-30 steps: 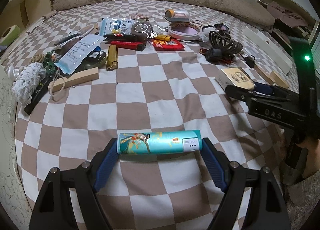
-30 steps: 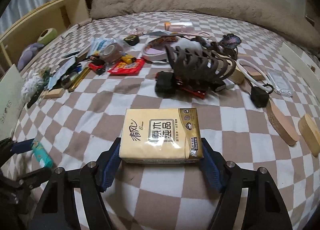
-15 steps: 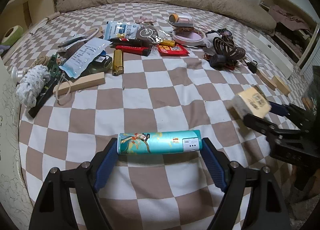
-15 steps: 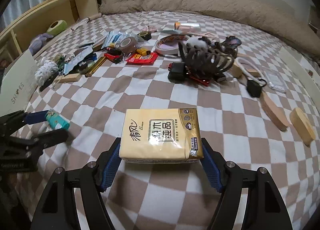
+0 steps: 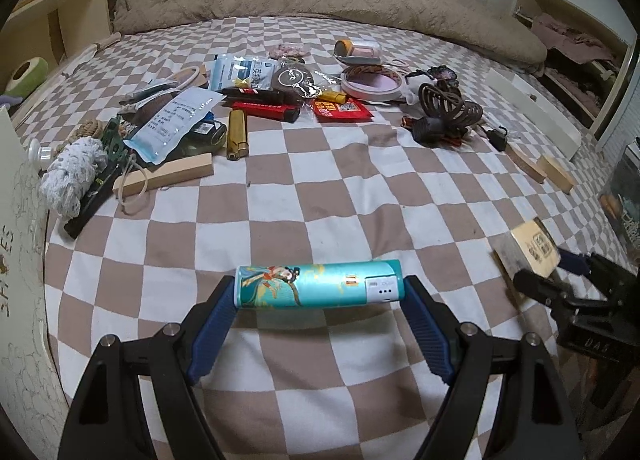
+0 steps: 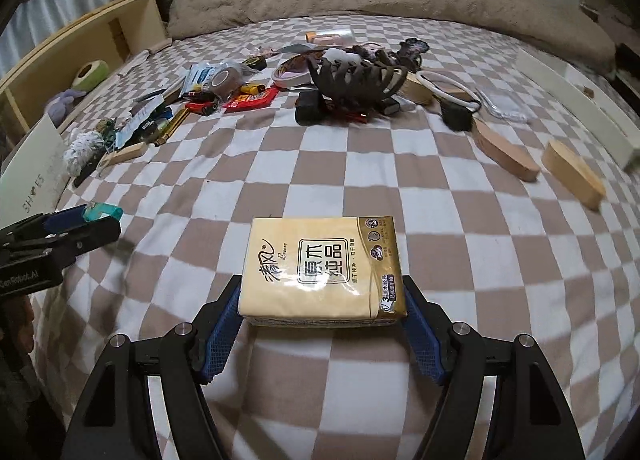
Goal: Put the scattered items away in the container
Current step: 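Lift the tissue pack with the right tool while the left tool lifts the lighter, then carry both items over the white box and open the left tool to drop the lighter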
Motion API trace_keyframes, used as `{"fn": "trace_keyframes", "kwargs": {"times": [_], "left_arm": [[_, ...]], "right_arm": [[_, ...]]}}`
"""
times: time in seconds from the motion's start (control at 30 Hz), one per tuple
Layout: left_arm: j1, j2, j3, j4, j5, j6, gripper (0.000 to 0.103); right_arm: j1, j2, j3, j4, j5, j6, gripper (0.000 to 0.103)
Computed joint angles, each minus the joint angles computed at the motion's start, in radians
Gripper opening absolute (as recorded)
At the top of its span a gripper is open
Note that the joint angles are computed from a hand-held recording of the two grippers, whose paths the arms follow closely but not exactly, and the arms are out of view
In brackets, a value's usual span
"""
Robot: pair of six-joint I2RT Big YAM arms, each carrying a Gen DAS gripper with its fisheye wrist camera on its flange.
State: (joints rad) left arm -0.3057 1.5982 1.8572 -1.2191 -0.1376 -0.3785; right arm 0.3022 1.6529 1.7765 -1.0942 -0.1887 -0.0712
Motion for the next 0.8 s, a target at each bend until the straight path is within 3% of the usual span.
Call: {"fn": "trace_keyframes", "kwargs": {"times": [0.43,0.8], "left_arm": [[-0.018,-0.088,0.008,0.049,-0.083,0.024,0.082],[-0.001,-0.192,0.042,0.083,-0.088,0.051,0.082]], "right_arm": [[0.018,-0.128,-0.08,0.085,-0.055,0.087,0.075],[0.073,-0.145,0.026,0.081,-0.103,0.127,0.075]]}}
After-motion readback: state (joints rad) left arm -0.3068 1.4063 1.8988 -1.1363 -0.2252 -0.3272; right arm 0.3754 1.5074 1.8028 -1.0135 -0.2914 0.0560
